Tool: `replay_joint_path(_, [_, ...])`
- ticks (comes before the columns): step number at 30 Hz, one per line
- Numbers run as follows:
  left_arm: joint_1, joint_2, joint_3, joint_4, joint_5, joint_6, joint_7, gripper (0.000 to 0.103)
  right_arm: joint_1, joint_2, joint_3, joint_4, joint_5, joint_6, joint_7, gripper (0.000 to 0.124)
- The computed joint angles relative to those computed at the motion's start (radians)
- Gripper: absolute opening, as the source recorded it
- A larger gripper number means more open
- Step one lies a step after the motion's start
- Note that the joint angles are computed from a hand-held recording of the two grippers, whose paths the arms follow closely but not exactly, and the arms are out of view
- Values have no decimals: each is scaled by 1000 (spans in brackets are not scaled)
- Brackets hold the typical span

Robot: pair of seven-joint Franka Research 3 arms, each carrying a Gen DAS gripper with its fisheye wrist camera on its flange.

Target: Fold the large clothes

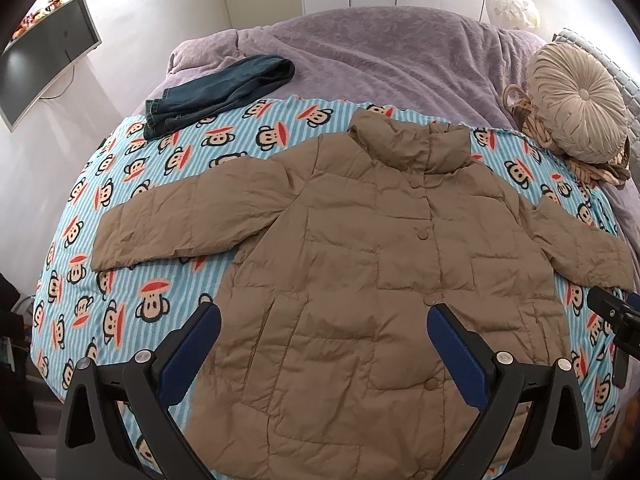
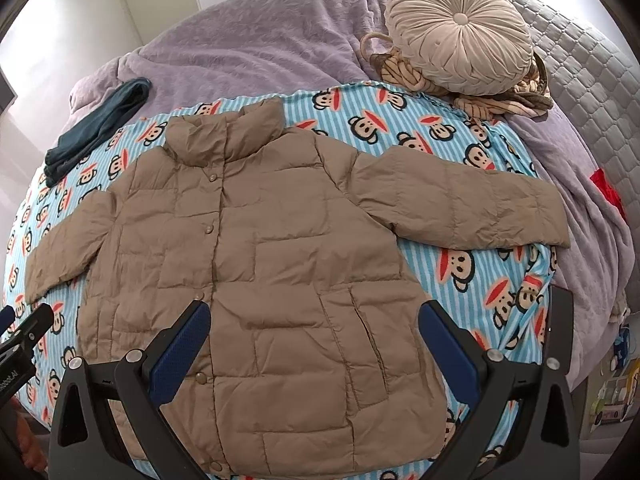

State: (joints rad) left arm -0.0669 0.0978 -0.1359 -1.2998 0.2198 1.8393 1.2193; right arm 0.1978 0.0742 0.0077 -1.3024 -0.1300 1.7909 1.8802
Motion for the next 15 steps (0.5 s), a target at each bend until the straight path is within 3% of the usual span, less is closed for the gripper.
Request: replay_joint_path(15, [-1, -2, -1, -7, 4, 4, -2, 103, 2, 2, 0, 0, -2, -2, 1, 103])
